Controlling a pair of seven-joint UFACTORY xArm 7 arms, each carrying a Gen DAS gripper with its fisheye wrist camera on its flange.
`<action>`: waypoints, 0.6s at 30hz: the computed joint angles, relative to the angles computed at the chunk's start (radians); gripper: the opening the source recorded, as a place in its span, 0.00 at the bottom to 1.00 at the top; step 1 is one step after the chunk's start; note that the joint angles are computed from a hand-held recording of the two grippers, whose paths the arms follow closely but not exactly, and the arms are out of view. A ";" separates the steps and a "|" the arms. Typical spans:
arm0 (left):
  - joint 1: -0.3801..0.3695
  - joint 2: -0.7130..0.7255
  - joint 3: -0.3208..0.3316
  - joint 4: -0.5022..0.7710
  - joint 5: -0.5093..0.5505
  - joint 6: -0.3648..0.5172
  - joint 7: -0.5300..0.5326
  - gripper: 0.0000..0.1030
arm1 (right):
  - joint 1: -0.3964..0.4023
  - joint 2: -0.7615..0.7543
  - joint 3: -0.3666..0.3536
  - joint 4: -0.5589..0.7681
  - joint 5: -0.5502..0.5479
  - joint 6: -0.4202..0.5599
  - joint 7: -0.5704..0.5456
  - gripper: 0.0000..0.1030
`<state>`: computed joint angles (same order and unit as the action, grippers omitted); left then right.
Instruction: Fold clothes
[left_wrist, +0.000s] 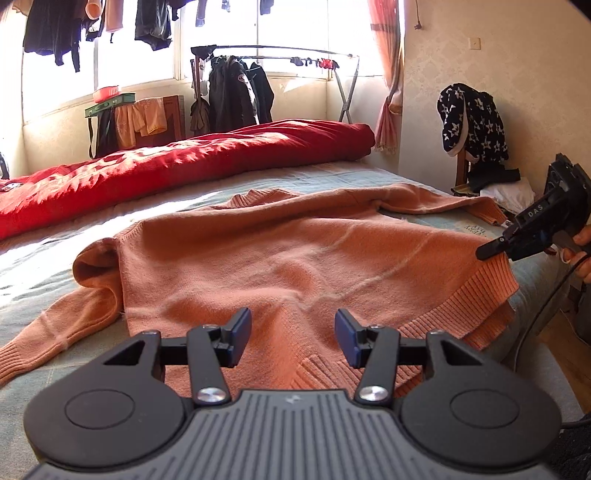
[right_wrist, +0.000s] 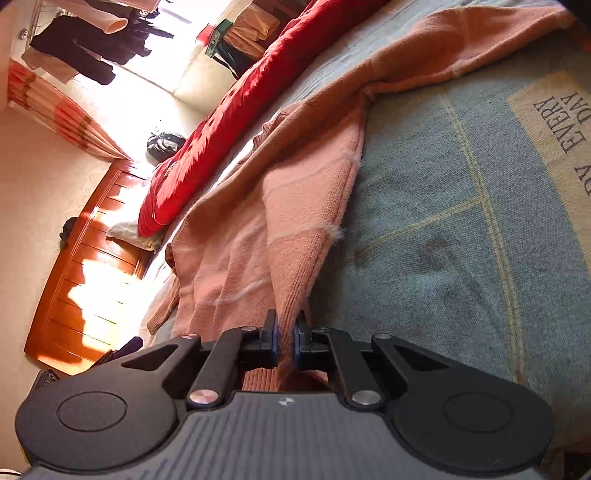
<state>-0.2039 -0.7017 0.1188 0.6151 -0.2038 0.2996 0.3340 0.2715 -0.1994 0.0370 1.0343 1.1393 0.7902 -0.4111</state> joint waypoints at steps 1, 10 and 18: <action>0.006 -0.001 0.008 0.002 -0.002 0.011 -0.002 0.51 | -0.003 -0.018 -0.001 -0.019 -0.008 0.003 0.010 0.08; 0.063 0.123 0.137 0.073 -0.193 0.074 -0.169 0.60 | 0.006 -0.024 -0.019 -0.099 0.044 -0.082 0.022 0.49; -0.042 0.242 0.331 0.133 -0.589 0.167 -0.011 0.71 | -0.021 0.083 -0.005 -0.021 0.182 -0.046 -0.076 0.60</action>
<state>-0.2464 -0.4601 0.4495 0.7482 -0.7931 0.4663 0.3231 0.2510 -0.1166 0.0317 1.0130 1.3212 0.7441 -0.4867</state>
